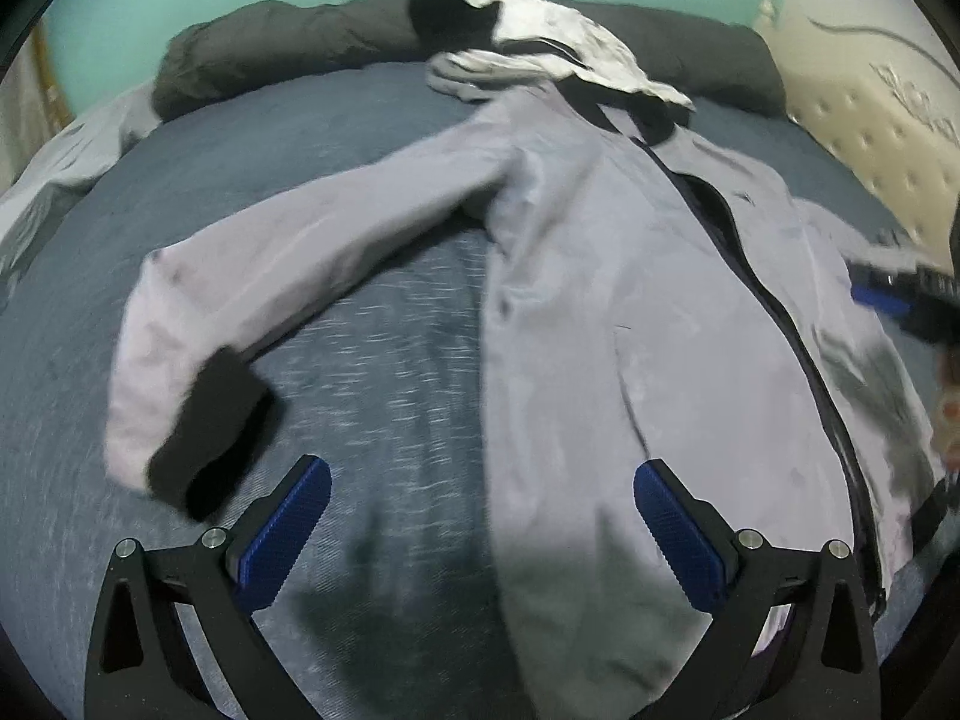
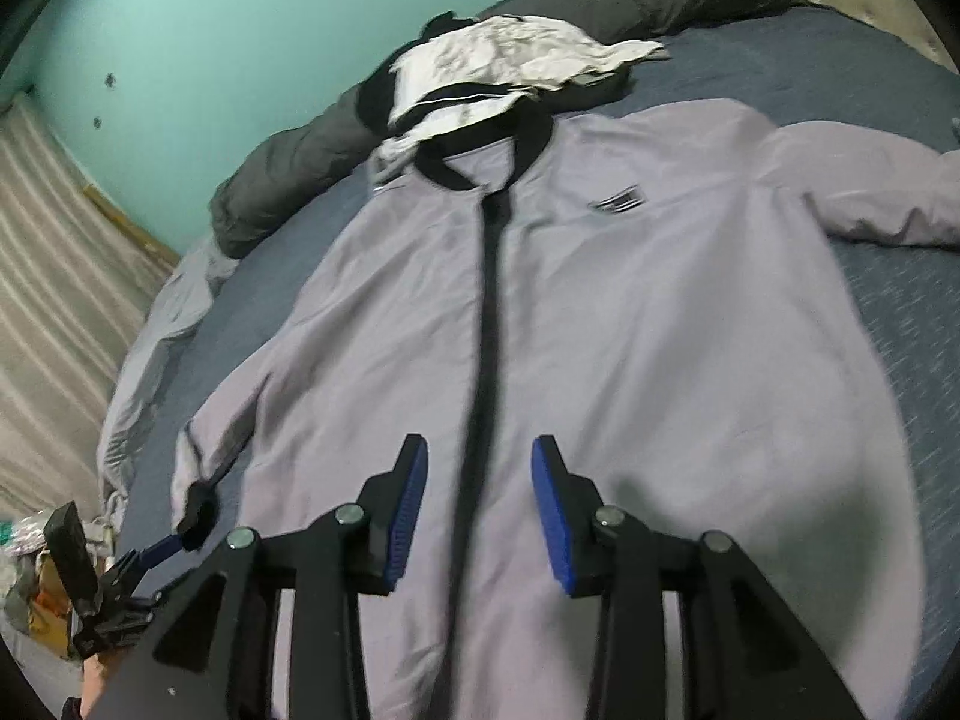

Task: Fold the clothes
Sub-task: 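Lower the left tool to the sleeve's black knit cuff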

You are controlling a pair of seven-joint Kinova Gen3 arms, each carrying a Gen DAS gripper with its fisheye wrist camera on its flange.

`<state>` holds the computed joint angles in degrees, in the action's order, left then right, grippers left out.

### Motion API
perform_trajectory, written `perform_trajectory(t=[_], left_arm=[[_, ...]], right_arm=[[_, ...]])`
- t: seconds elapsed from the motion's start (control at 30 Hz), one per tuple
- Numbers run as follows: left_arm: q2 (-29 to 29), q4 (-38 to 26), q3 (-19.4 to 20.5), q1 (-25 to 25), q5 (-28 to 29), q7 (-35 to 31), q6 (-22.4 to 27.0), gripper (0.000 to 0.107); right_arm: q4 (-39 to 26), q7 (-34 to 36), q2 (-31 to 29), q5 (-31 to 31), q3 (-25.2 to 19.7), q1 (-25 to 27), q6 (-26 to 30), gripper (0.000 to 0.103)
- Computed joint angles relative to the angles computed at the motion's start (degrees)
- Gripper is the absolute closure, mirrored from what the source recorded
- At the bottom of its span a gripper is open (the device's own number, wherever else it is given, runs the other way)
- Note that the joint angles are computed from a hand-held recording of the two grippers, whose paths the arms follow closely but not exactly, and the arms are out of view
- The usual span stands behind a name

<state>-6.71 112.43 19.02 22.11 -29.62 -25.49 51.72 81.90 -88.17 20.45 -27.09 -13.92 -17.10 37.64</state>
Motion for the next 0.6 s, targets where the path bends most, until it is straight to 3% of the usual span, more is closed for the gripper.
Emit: perform_trajectory(t=[0.17,0.33,0.6], left_arm=[[-2.43,0.43,0.07,-0.72,1.41,-1.44,3.83,0.005],[-4.56,1.30,0.91,-2.27,1.33,-1.26,7.34,0.005],[-9.58,5.83,-2.13,-7.71,7.55,-4.07,3.82,0.005]], right_arm=[[6.53,4.97,-2.03,-5.75,-3.81,1.36,-6.25,0.062],[6.59,6.65,-0.79,-7.26,-4.31,0.79,-6.97,0.062],[8.57,11.08,-1.20,-11.64,-5.79,3.01,-9.41,0.062]])
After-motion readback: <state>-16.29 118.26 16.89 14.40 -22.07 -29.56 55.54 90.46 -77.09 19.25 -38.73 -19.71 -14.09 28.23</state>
